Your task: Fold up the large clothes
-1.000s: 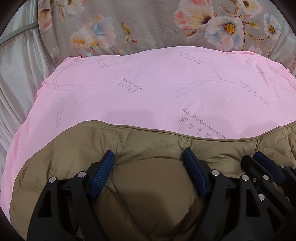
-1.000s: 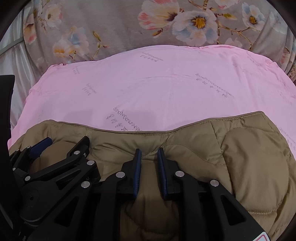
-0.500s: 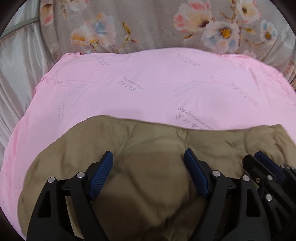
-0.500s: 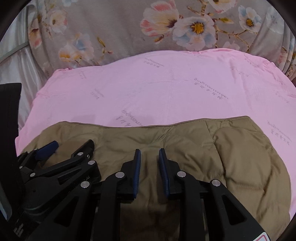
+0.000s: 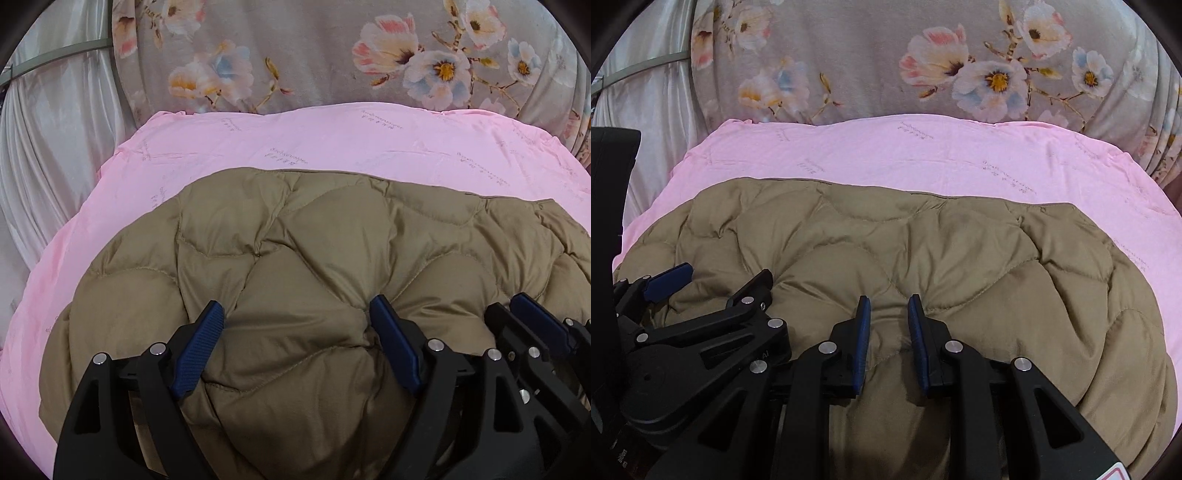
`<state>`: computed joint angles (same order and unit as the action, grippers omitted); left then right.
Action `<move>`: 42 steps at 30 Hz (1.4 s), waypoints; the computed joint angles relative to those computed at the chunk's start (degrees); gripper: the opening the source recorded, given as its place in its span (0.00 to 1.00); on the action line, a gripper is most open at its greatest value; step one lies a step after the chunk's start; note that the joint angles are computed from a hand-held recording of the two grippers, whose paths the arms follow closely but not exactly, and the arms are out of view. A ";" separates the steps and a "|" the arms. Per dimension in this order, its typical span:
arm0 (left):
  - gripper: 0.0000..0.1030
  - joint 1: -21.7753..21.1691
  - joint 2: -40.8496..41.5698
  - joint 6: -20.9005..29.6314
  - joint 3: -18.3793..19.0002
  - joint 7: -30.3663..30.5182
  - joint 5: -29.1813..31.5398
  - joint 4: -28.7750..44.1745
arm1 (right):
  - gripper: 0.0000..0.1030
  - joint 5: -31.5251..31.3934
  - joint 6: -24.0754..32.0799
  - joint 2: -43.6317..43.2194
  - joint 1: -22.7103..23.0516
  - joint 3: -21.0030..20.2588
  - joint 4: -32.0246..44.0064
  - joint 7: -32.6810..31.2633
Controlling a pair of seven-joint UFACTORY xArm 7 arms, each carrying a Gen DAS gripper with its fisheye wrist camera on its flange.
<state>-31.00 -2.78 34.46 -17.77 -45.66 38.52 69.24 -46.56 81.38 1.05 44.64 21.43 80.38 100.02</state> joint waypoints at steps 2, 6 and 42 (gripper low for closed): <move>0.78 0.02 0.12 -0.20 0.02 -0.43 0.32 -0.08 | 0.22 0.05 -0.30 -0.09 -0.01 -0.01 -0.30 0.31; 0.78 0.01 0.46 -0.24 0.02 -1.73 1.71 0.03 | 0.22 0.24 -1.03 -0.42 -0.20 -0.01 -0.92 0.81; 0.55 4.00 -19.90 -0.23 13.62 30.89 -64.96 -19.36 | 0.24 4.27 -8.57 1.43 1.93 -0.75 1.50 1.79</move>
<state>-27.00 -22.68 34.23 -4.15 -14.77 -26.44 49.88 -42.29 72.81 2.48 46.57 20.68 81.88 101.81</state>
